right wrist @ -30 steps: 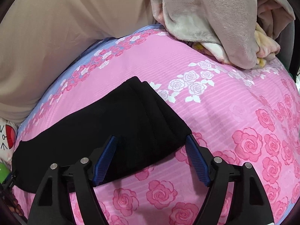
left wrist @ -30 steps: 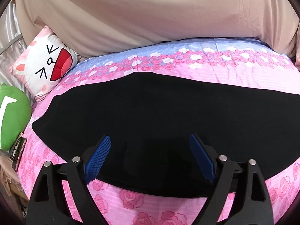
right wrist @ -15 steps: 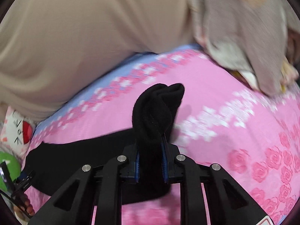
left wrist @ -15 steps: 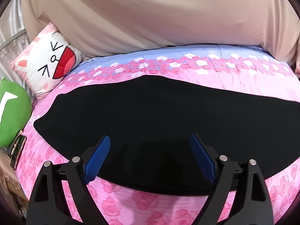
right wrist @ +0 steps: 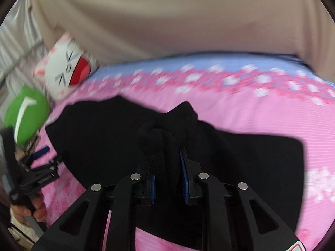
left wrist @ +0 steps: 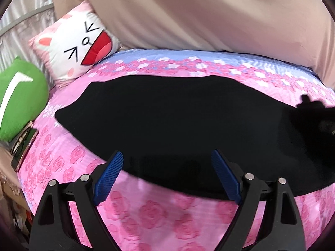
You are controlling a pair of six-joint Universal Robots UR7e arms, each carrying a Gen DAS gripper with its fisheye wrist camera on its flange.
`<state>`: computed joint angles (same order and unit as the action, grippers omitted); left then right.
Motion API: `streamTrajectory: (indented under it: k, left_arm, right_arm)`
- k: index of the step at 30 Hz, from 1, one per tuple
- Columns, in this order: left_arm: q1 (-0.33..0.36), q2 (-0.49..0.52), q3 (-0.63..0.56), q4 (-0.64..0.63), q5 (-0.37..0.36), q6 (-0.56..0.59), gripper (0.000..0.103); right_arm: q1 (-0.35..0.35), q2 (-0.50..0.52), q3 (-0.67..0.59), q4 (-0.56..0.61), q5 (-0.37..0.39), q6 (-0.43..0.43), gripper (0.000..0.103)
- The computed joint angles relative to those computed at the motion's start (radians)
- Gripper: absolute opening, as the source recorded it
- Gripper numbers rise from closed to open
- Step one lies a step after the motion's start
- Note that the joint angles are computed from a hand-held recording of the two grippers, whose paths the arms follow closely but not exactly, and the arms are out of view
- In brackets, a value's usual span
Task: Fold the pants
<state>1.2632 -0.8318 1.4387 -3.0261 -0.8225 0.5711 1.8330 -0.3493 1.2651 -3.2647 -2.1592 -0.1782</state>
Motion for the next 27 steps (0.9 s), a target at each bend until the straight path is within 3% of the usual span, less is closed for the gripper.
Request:
streamTrajectory:
  k: [3,4,7,10,13,16,18,19,23,25,26,27]
  left_arm:
    - [0.015,-0.007,-0.008,0.016,-0.008,-0.017,0.084]
    - [0.018,-0.009,-0.010,0.024,-0.012,-0.020,0.084]
    - [0.024,-0.013,-0.013,0.029,-0.017,-0.022,0.084]
    - [0.026,-0.013,-0.019,0.040,-0.030,-0.037,0.085]
    - [0.024,-0.010,-0.023,0.056,-0.041,-0.058,0.085]
    - [0.012,-0.008,-0.012,0.065,-0.053,-0.070,0.085]
    - [0.002,-0.009,0.002,0.069,-0.060,-0.071,0.085]
    - [-0.006,-0.009,0.013,0.066,-0.061,-0.066,0.085]
    - [-0.032,-0.012,0.050,0.042,-0.056,-0.038,0.085]
    - [-0.041,-0.014,0.066,0.028,-0.050,-0.026,0.086]
    - [-0.043,-0.015,0.071,0.023,-0.045,-0.022,0.086]
    - [-0.045,-0.014,0.074,0.021,-0.040,-0.021,0.086]
  right_arm:
    - [0.007,0.096,-0.117,0.100,-0.072,-0.041,0.031]
    - [0.011,0.112,-0.126,0.076,-0.092,-0.069,0.044]
    - [0.038,0.068,-0.033,0.008,-0.072,-0.103,0.056]
    - [0.064,-0.018,0.129,-0.174,-0.118,-0.114,0.066]
    - [0.056,-0.105,0.277,-0.305,-0.193,-0.059,0.067]
    - [0.011,-0.184,0.416,-0.349,-0.257,0.089,0.067]
    - [-0.040,-0.233,0.505,-0.367,-0.192,0.217,0.067]
    - [-0.073,-0.253,0.545,-0.394,-0.110,0.257,0.067]
    - [-0.140,-0.260,0.570,-0.411,0.087,0.314,0.064]
    - [-0.166,-0.252,0.565,-0.398,0.184,0.340,0.053]
    - [-0.167,-0.235,0.552,-0.414,0.192,0.340,0.045]
    - [-0.155,-0.222,0.538,-0.419,0.161,0.321,0.029]
